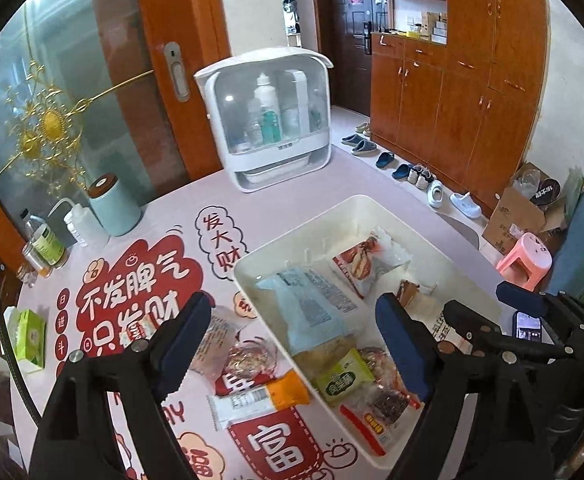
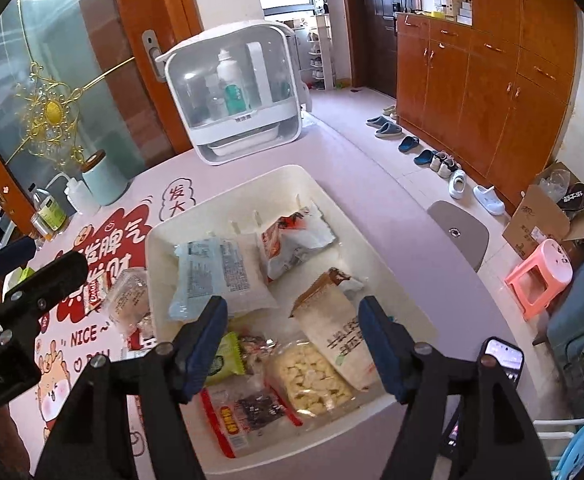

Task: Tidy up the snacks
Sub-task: 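Move both open grippers back over the remaining snacks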

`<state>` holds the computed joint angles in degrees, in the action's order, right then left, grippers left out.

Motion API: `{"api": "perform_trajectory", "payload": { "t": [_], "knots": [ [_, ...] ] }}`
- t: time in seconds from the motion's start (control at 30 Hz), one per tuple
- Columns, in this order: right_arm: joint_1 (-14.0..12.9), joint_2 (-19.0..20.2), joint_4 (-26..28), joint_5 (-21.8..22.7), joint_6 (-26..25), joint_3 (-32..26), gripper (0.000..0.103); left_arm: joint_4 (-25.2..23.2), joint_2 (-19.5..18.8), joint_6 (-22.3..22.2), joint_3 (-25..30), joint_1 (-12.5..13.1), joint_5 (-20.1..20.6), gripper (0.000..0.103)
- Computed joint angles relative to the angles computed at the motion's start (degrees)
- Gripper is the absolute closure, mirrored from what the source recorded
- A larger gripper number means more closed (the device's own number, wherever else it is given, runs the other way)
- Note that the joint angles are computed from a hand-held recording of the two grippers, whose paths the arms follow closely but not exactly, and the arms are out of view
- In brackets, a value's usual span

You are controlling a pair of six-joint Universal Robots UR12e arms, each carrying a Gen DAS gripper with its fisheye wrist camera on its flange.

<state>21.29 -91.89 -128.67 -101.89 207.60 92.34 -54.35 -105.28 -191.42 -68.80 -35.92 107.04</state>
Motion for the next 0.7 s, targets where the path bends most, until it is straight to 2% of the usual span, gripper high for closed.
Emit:
{"api": "perform_trajectory", "payload": {
  "t": [0.33, 0.7],
  "knots": [
    [4.4, 1.4, -0.2, -2.2, 3.1, -2.2, 0.034, 1.6, 6.7, -0.1, -7.2, 2.2, 1.0, 0.019],
    [10.4, 4.8, -0.2, -3.0, 4.0, -6.2, 0.034, 0.7, 15.7, -2.3, -16.6, 7.0, 2.9, 0.019]
  ]
}}
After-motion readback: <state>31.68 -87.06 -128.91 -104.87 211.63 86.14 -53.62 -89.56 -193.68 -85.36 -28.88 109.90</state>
